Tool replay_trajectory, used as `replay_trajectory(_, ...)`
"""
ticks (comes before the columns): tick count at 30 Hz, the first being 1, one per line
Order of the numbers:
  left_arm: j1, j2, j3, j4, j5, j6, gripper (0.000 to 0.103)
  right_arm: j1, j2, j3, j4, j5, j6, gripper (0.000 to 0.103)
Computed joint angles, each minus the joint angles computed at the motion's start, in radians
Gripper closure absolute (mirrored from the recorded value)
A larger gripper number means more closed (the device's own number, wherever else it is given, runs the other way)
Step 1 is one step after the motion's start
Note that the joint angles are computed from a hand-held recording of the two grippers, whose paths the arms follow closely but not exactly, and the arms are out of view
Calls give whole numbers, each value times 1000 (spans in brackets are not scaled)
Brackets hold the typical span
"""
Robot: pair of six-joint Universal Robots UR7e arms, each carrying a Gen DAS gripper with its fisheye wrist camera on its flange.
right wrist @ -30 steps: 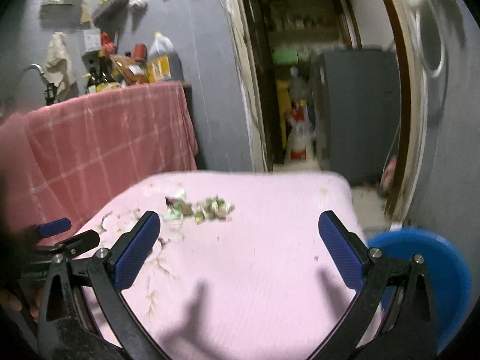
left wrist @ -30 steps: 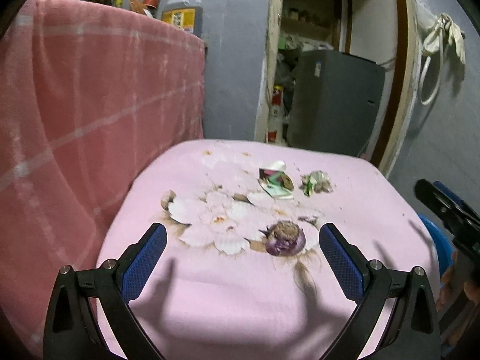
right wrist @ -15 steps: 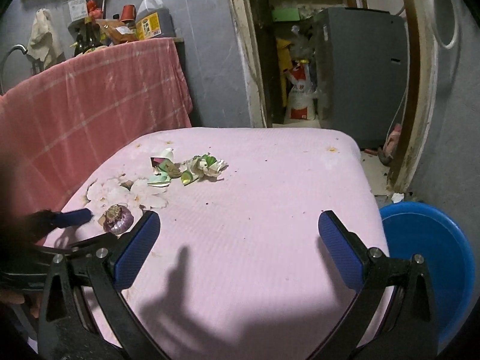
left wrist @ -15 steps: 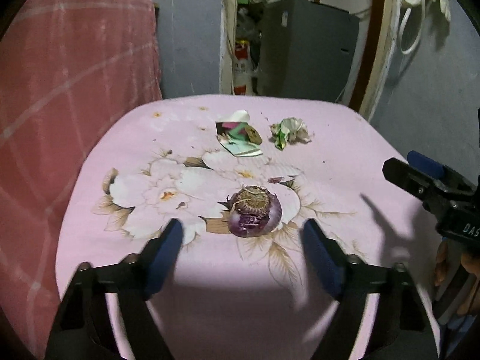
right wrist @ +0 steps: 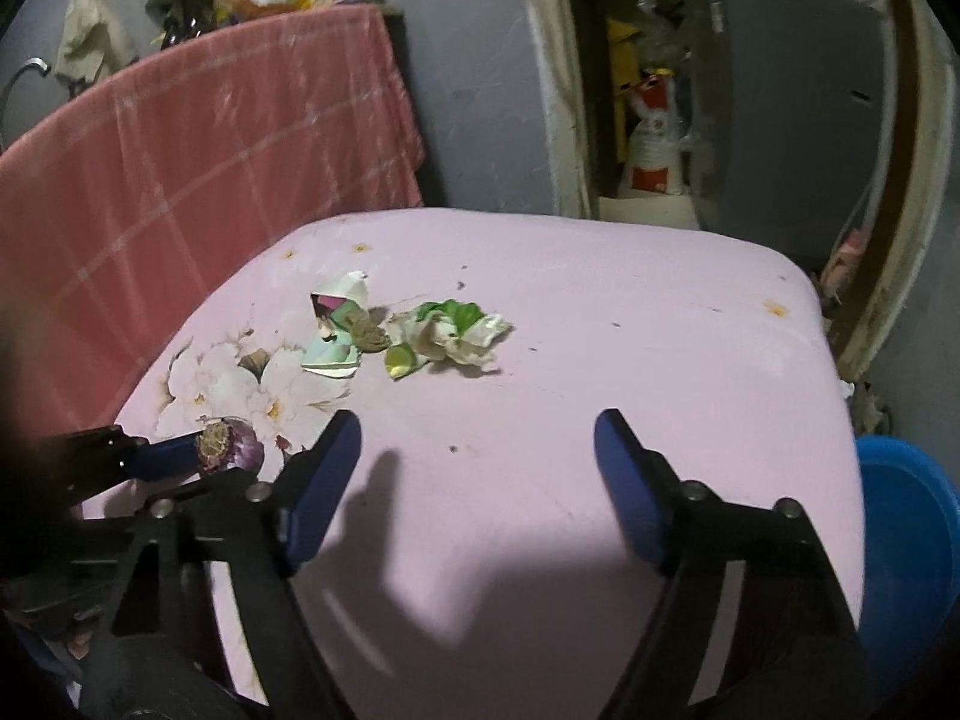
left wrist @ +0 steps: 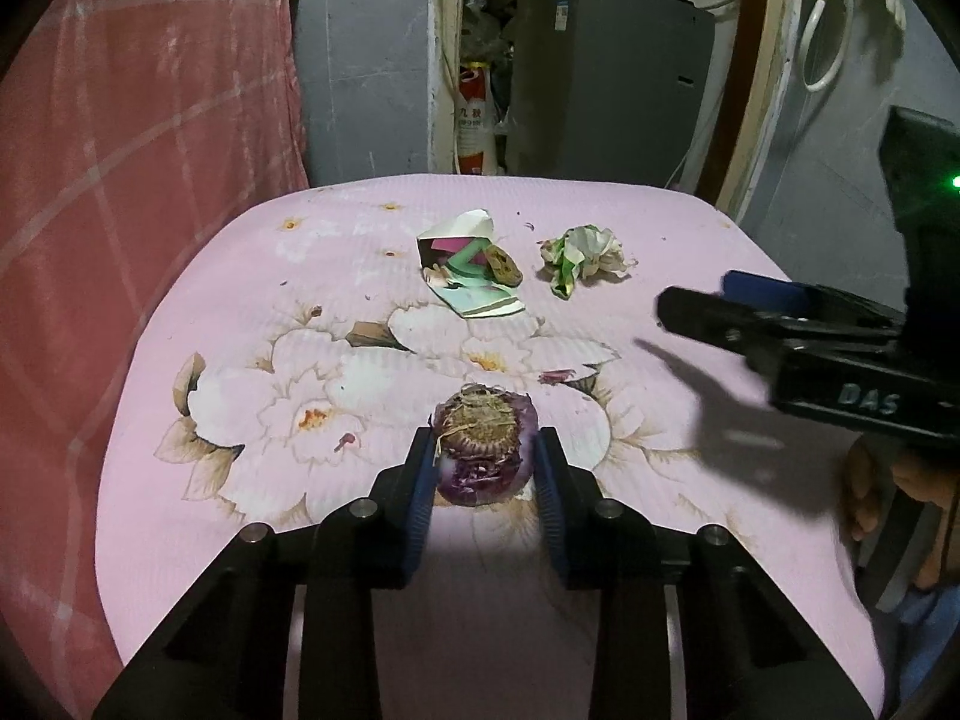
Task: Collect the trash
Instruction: 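Grasp the purple onion skin with the left tool while the right tool grasps the green-white wrapper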
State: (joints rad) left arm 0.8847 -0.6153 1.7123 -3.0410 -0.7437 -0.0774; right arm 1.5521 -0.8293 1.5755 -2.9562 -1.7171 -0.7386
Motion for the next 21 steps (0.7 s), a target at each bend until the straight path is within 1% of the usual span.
replay_trajectory(3, 9, -2, -7, -15, -10, -19, 75, 9, 19, -30, 31, -13, -9, 33)
replay_trajectory(7, 25, 0, -33, -10, -15, -52, 76, 14, 44, -79, 76, -21, 7, 35)
replay_trajectory(10, 29, 4, -44, -15, -11, -66, 75, 10, 56, -124, 159, 0, 32, 36)
replay_trajectory(12, 36, 2, -43, -26, -28, -71, 75, 5, 64, -156, 212, 21, 55, 35)
replay_trajectory(18, 42, -10, -25, -53, -57, -72, 75, 8, 87, -210, 287, 30, 89, 36)
replay_trajectory(21, 45, -9, -28, -56, -61, -69, 75, 3, 91, -227, 323, 51, 106, 36)
